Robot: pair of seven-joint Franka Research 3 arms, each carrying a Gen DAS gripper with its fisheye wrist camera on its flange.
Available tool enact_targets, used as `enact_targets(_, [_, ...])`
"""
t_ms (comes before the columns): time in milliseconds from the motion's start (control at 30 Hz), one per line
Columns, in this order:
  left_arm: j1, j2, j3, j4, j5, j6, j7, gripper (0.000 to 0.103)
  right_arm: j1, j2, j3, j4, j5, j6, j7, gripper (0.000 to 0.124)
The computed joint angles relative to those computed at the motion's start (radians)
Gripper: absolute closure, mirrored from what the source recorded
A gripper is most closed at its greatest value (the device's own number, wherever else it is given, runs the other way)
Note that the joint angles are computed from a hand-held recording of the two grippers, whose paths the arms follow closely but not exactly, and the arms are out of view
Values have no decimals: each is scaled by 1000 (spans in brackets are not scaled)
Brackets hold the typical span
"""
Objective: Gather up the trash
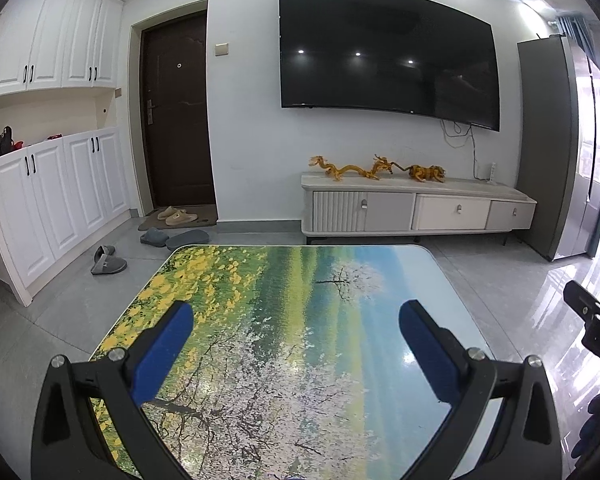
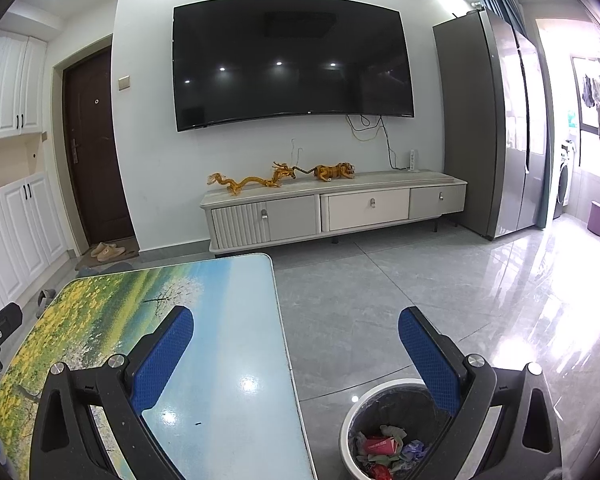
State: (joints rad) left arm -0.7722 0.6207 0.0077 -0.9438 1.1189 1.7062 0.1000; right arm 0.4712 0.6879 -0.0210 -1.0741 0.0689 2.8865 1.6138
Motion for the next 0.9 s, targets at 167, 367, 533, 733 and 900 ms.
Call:
enact_targets(167, [0, 3, 0, 7, -7, 3, 3, 0, 1, -9, -5, -19, 0, 10, 6, 21])
enact_targets(367, [0, 1, 1, 6, -7, 4, -3, 0, 3, -12, -7, -26, -2, 14, 8, 21])
enact_targets(533, [2, 1, -2, 9, -15, 7, -3, 0, 4, -17, -7, -34, -3, 14, 9, 21])
enact_targets(733, [1, -6, -2, 1, -13, 14, -10, 0, 6, -13, -12, -28, -6, 12, 16, 21])
enact_targets(900, [3, -13, -5, -9, -9, 25, -12, 0, 7, -15, -12, -32, -10, 13, 18, 21])
